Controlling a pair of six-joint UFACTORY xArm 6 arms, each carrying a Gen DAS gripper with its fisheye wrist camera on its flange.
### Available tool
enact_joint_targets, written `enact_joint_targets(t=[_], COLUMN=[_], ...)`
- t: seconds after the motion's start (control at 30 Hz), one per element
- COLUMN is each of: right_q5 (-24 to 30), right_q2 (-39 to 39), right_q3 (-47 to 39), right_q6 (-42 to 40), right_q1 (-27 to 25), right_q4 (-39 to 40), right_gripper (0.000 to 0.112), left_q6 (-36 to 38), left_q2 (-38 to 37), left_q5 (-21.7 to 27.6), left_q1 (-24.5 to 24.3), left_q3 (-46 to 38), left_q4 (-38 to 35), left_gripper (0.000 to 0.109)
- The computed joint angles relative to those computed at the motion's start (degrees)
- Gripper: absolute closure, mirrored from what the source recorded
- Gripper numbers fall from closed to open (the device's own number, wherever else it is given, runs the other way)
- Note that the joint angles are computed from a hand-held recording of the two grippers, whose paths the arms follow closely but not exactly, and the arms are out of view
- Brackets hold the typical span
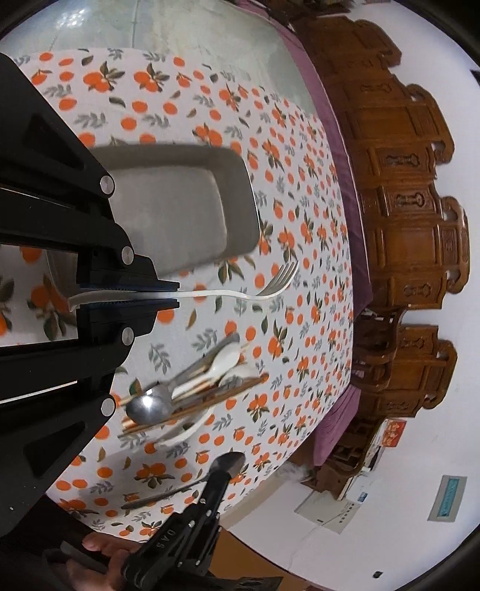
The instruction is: Organize utensils
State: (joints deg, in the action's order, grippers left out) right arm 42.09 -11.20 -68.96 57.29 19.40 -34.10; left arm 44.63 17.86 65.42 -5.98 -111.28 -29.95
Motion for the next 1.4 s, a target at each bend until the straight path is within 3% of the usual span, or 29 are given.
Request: enact_joint_targets(t=[0.4, 0.93, 1.17, 1.4], right_q5=[1.4, 2.2, 1.8, 1.9], right_q2=[11.4, 20.7, 24.6, 32.7], right_q3=[-15.2, -26.1, -31.0, -41.5], right_q6=[-6.0, -10.8, -12.2, -14.9], right_q1=[3.0, 4.6, 5.0, 5.2], right_q4=[1.7, 5.4, 8.0, 12.5], right_gripper=[0.11, 0.11, 0.11, 0.11], left_q6=[-3.6, -6.7, -5.9, -5.9], left_q2=[8.0, 12.8, 12.1, 13.7], left_q5=[2.9, 5.3, 3.2, 1.3], left_q1=[3.0, 3.6, 4.6, 6.6], left_q3=[-7.6, -12.2, -13.0, -17.0], left_q4=[3.1, 5.8, 4.2, 3.6], left_gripper=[0.105, 0.105, 0.095, 0.087])
